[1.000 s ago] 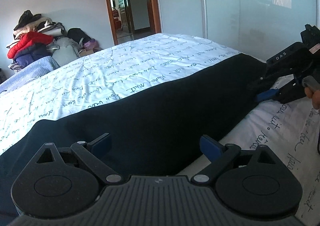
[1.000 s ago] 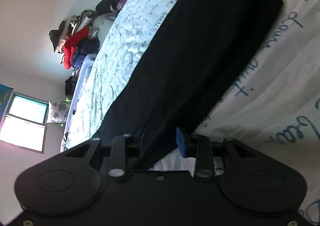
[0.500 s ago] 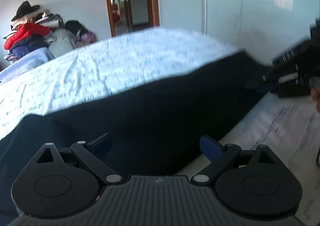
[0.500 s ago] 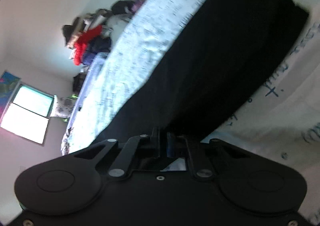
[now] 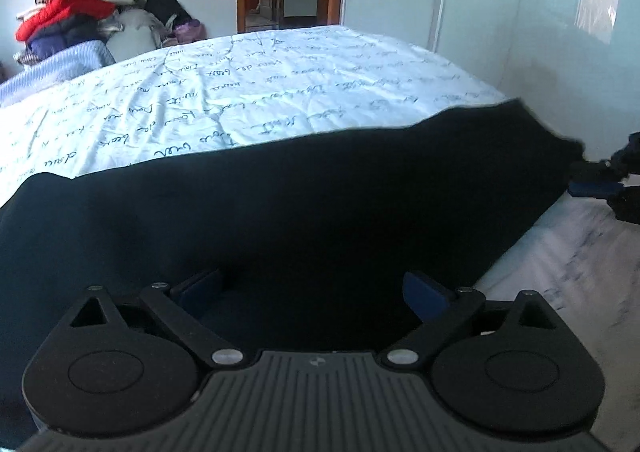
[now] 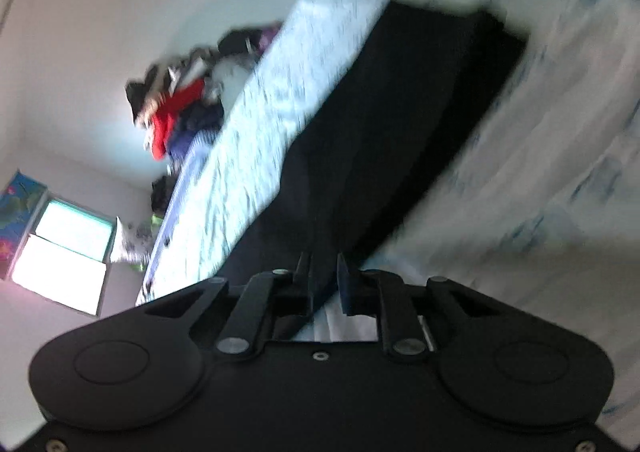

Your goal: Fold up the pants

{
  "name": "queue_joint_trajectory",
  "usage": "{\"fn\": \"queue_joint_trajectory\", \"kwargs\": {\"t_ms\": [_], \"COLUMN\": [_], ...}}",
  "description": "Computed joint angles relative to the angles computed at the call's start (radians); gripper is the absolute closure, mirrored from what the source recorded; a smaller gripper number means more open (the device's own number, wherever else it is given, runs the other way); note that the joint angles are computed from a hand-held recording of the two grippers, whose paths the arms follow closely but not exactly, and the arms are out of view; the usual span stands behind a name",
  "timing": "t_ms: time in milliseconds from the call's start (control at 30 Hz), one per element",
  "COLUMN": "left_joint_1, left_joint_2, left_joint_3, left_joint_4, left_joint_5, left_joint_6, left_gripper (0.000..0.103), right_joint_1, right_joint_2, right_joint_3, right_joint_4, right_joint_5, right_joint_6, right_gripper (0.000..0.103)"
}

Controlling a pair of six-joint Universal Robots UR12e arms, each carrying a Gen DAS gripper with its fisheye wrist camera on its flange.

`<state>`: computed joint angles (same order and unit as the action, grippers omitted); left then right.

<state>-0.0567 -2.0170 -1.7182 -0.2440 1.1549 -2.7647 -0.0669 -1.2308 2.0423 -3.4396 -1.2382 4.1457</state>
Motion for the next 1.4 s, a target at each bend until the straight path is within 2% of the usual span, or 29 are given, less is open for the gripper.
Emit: {"fn": "queue_joint_trajectory", "kwargs": {"t_ms": [33,67,133,200,300,367,433,567,633,733,800,833,867,933,1100,1200,1233,1300,1367,1400], "left_joint_1": [0.004,0.007,0.01,0.002,-0.024,-0.029,-0.034,-0.033,-0.031,-0.039,-0.041,-0.041,-0.04,-0.039,-0.03,-0.034,-0.036,-0.037,-0.031,-0.029], "left_joint_2": [0.005,0.01,0.016,0.015,-0.001,-0.008,-0.016,-0.015,-0.015,-0.022,-0.028,-0.029,-0.029,-0.027,-0.024,-0.032,-0.033,-0.03,-0.026,-0.025], "left_joint_3": [0.0,0.0,0.0,-0.001,0.001,0.005,0.005,0.0,0.0,0.012,0.018,0.015,0.013,0.012,0.025,0.024,0.022,0.021,0.023,0.024], "left_joint_4": [0.001,0.007,0.019,0.039,0.036,0.01,0.012,0.013,0.019,0.001,-0.017,-0.009,-0.003,-0.006,-0.048,-0.029,-0.019,-0.021,-0.039,-0.042], "left_joint_5": [-0.021,-0.044,-0.088,-0.098,-0.036,-0.017,0.004,-0.001,-0.014,0.006,0.014,0.014,0.014,0.011,-0.011,-0.006,-0.001,-0.003,-0.02,-0.023], "left_joint_6": [-0.011,-0.023,-0.03,-0.014,0.013,0.018,0.017,0.018,0.023,0.031,0.024,0.021,0.021,0.027,0.035,0.037,0.041,0.049,0.053,0.051], "left_gripper": [0.005,0.005,0.004,0.003,0.003,0.004,0.004,0.004,0.003,0.003,0.0,0.0,0.0,0.0,0.0,0.0,0.0,0.001,0.001,0.001], "right_joint_1": [-0.006,-0.01,-0.025,-0.039,-0.064,-0.091,-0.106,-0.102,-0.104,-0.107,-0.099,-0.092,-0.086,-0.076,-0.07,-0.077,-0.081,-0.09,-0.095,-0.095], "right_joint_2": [-0.01,-0.022,-0.046,-0.055,-0.058,-0.05,-0.043,-0.04,-0.027,-0.004,0.006,0.005,0.004,-0.002,-0.043,-0.034,-0.02,-0.006,-0.011,-0.017], "right_joint_3": [0.005,0.009,0.005,0.003,0.019,0.03,0.026,-0.007,-0.015,-0.031,-0.045,-0.052,-0.062,-0.058,-0.018,-0.009,-0.004,0.012,0.034,0.047], "right_joint_4": [-0.001,0.011,0.085,0.122,0.082,0.034,0.038,0.151,0.153,0.138,0.148,0.173,0.217,0.221,0.164,0.198,0.163,0.074,0.003,-0.029], "right_joint_5": [-0.024,-0.06,-0.104,-0.133,-0.172,-0.122,-0.082,-0.085,-0.071,-0.056,-0.075,-0.096,-0.114,-0.141,-0.176,-0.165,-0.151,-0.136,-0.151,-0.178], "right_joint_6": [-0.009,-0.019,-0.056,-0.066,-0.016,0.031,0.042,-0.016,-0.016,-0.003,-0.04,-0.075,-0.115,-0.153,-0.171,-0.192,-0.181,-0.117,-0.053,-0.05], "right_gripper": [0.077,0.058,0.035,0.038,0.043,0.047,0.055,0.055,0.055,0.055,0.071,0.099,0.099,0.099,0.099,0.099,0.099,0.095,0.077,0.073]}}
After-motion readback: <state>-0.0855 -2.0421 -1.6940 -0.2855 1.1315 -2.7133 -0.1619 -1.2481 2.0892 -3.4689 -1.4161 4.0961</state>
